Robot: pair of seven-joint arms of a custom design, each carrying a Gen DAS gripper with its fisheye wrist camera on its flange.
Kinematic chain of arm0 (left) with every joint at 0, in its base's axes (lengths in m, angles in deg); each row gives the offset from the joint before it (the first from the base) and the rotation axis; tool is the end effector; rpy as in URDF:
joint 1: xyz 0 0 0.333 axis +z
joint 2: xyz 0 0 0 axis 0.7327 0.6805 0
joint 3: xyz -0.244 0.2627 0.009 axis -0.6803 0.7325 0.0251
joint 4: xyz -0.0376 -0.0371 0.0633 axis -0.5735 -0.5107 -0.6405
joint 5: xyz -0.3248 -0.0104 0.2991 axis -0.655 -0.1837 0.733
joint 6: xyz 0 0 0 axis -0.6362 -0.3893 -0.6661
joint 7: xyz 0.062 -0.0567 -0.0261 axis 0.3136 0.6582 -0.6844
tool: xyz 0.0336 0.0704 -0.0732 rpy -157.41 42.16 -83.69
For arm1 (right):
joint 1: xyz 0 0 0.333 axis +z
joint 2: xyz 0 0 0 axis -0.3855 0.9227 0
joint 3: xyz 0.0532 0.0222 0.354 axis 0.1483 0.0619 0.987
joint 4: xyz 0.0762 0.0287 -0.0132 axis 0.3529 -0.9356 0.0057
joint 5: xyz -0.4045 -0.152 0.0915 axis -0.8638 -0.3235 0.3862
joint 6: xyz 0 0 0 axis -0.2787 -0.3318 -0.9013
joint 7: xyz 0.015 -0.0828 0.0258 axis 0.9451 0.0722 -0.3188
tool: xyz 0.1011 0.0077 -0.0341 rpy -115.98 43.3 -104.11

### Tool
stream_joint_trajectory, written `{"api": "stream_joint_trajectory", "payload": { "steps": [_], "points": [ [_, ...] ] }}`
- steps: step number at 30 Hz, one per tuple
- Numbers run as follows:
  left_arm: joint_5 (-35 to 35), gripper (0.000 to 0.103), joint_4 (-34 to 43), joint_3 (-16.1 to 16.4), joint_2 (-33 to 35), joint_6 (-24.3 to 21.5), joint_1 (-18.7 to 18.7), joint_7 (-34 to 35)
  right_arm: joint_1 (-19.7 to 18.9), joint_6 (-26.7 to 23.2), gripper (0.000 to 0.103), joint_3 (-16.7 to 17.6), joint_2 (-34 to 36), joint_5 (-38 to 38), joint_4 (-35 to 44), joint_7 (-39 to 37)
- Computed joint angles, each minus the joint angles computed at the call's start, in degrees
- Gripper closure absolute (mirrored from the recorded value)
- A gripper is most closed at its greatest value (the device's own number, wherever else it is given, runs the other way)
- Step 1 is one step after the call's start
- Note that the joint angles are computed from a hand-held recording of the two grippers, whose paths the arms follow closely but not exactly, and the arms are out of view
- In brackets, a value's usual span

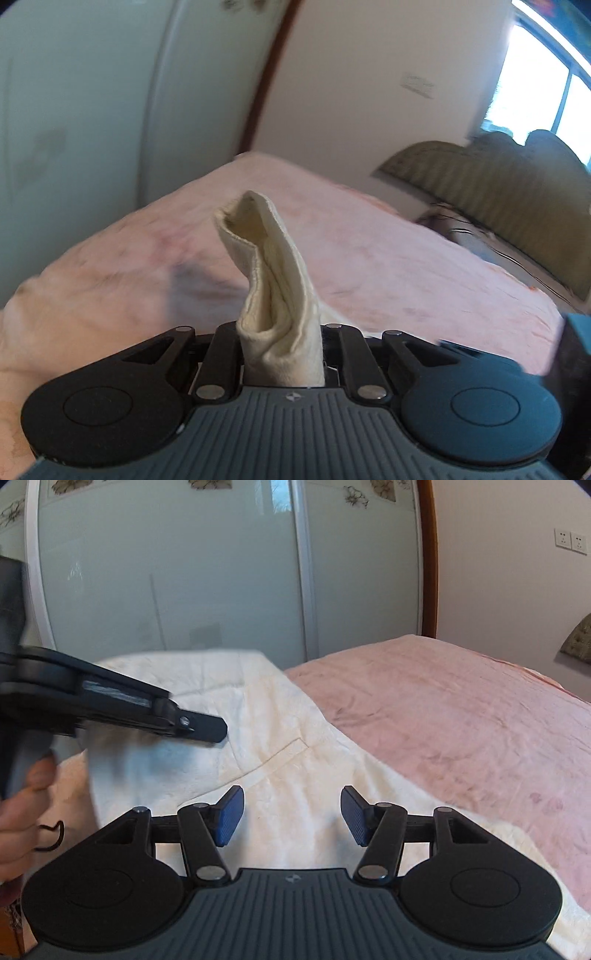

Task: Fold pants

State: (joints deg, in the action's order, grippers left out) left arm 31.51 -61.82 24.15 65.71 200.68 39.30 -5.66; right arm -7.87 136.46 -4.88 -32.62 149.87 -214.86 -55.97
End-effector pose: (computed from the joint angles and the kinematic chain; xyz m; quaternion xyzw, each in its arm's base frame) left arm 0.4535 -0.2461 0.6260 -0.6543 0.5792 -0.4240 0.2377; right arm 0.4888 0.0362 0.5344 -0.7579 0.4104 -0.1797 0.4743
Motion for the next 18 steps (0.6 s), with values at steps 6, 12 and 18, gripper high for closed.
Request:
{"api": "stream_joint_trajectory", "payload": {
  "steps": [6, 12, 18],
  "points": [
    [3.93, 0.087, 5.50, -5.79, 2.72, 0.57, -2.14, -0.74, -2.27, -4.30, 0.045, -4.66, -6.71, 5.19, -2.11, -6.58],
    [2.60, 0.084, 11.73, -6.02, 10.21, 2.14, -10.42, 4.06, -8.76, -6.38, 0.045, -9.59, -13.85, 1.84, -6.49, -7.10],
    [9.36, 0.081, 17.30, -8.20, 18.84, 2.73, -14.88, 3.99, -14.35, -4.60, 0.045, -12.78, -14.91, -1.99, -9.53, -8.69]
  ]
}}
